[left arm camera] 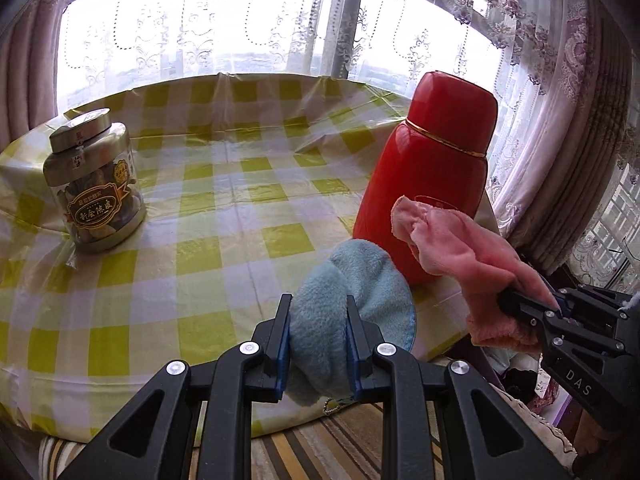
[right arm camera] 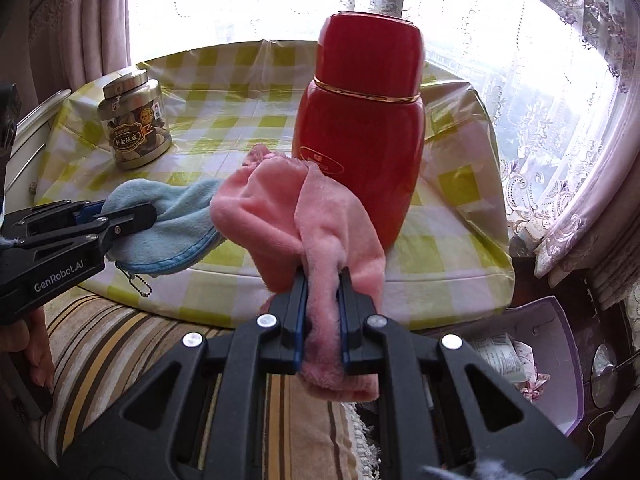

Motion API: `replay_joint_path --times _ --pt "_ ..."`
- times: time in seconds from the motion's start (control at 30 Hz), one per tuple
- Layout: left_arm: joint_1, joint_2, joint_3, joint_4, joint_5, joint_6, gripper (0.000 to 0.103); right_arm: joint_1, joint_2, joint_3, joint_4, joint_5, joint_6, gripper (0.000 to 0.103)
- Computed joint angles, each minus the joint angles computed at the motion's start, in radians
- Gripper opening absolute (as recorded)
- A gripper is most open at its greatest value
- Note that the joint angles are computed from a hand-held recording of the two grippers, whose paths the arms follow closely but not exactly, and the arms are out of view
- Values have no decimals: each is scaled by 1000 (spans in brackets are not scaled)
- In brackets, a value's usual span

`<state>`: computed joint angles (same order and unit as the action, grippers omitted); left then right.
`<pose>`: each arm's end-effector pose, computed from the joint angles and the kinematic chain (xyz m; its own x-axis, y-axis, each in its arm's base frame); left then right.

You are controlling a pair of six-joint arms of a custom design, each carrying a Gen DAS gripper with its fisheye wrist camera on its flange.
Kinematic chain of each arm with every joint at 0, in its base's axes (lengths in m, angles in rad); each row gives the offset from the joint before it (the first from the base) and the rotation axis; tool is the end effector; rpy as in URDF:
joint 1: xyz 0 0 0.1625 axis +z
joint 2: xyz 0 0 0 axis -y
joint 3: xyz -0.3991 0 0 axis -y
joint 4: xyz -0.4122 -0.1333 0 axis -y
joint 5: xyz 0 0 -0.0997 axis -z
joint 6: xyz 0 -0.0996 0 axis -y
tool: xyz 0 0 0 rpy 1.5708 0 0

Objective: Organize soft objects
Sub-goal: 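Carry the blue pouch in the left tool and pink cap in the right tool to the box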

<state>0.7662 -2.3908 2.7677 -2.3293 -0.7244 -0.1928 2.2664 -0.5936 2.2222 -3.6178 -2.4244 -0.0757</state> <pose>-0.0061 -0.2944 0.2589 -0.7764 0.1555 -0.6108 0.5298 0.6860 -0.4987 0.3169 -0.2887 -0.0451 -0.6545 -0.2387 0.7174 -0.6369 0.6854 -0.3531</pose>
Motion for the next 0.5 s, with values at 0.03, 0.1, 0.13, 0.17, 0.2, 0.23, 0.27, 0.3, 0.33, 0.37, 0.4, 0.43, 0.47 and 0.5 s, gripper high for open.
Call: replay_joint_path --times 0.03,0.1,0.13,0.17,0.2,0.23,0.27,0.3,0.33,0.37,0.4,0.43,0.47,0.5 --pt "-17 -5 5 18 0 -12 23 -1 -9 14 -7 -6 4 16" --pt "-53 -12 15 55 2 -43 23 -2 -27 45 -26 -20 11 16" --pt "-72 -16 19 73 2 -58 23 -4 -37 61 -34 -25 16 16" --pt "-90 -20 24 92 2 -75 23 -5 -48 78 -42 -32 24 16" --pt "-108 -24 28 110 1 -91 23 -7 -57 93 -50 -41 30 16" --pt "-127 -26 32 129 1 -109 23 -11 -67 109 -58 -48 37 16" --pt "-139 -18 35 132 -2 -119 23 -17 -77 126 -68 -53 44 16" --pt "-152 -8 37 135 -8 -130 23 -23 -88 144 -79 -60 49 16" --pt "-165 5 40 135 -14 -141 23 -28 -98 160 -89 -69 55 16" --pt "-179 15 43 138 -20 -153 23 -36 -107 175 -99 -76 59 16" --pt "-195 25 46 141 -26 -167 23 -43 -117 191 -109 -82 66 16" --pt "-207 43 48 136 -34 -175 23 -50 -129 208 -118 -88 72 16" --pt "-221 60 50 131 -41 -183 23 -58 -139 223 -129 -94 76 16" --pt "-234 79 52 126 -47 -190 23 -65 -147 237 -139 -100 80 16"
